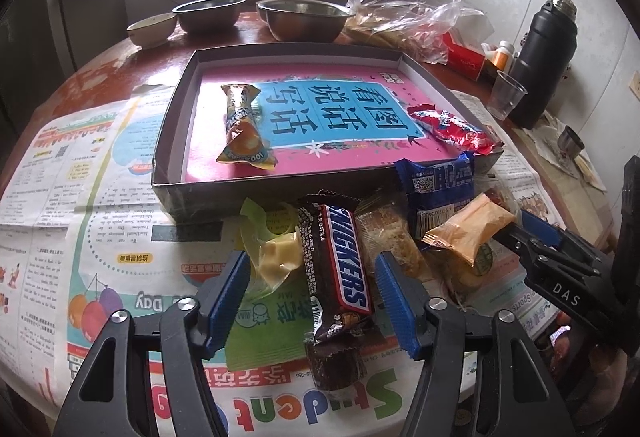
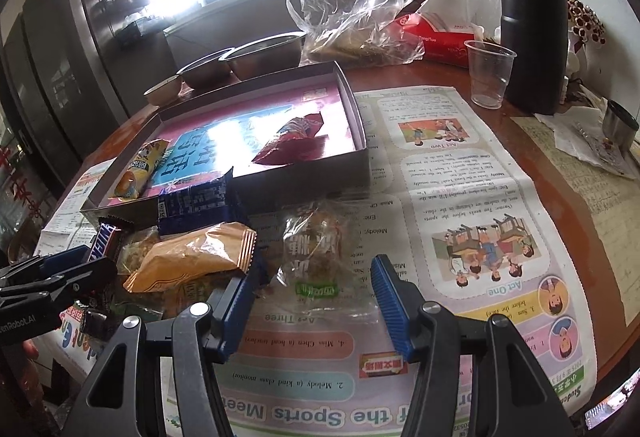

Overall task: Organize snacks
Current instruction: 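Grasp the Snickers bar with the left tool while the right tool grasps the clear-wrapped pastry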

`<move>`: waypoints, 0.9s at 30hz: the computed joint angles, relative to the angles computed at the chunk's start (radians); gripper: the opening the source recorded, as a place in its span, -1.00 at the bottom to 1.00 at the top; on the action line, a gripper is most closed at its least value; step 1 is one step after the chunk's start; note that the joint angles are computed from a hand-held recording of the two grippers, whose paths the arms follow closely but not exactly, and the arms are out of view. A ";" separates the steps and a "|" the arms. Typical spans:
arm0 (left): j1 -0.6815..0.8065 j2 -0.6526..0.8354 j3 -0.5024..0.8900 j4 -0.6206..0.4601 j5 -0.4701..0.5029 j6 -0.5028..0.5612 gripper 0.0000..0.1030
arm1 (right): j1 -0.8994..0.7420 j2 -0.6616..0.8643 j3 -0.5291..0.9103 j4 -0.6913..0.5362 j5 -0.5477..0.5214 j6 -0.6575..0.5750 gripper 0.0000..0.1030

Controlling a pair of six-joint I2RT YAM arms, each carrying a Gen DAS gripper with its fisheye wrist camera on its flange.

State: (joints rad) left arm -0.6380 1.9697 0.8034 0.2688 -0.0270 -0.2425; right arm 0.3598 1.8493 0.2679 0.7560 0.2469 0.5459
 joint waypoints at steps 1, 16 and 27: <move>0.001 -0.001 -0.001 0.000 -0.002 0.002 0.19 | -0.001 0.003 0.001 0.004 0.002 -0.002 0.11; 0.013 0.002 0.012 -0.036 0.012 0.039 -0.04 | -0.040 0.091 0.040 0.073 0.017 -0.061 -0.05; 0.042 -0.003 0.013 -0.040 0.071 0.047 -0.19 | -0.032 0.128 0.025 0.140 0.045 -0.109 -0.15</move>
State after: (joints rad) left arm -0.5960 1.9664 0.8160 0.2286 0.0439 -0.1951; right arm 0.3273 1.9775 0.2932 0.8965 0.2919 0.4371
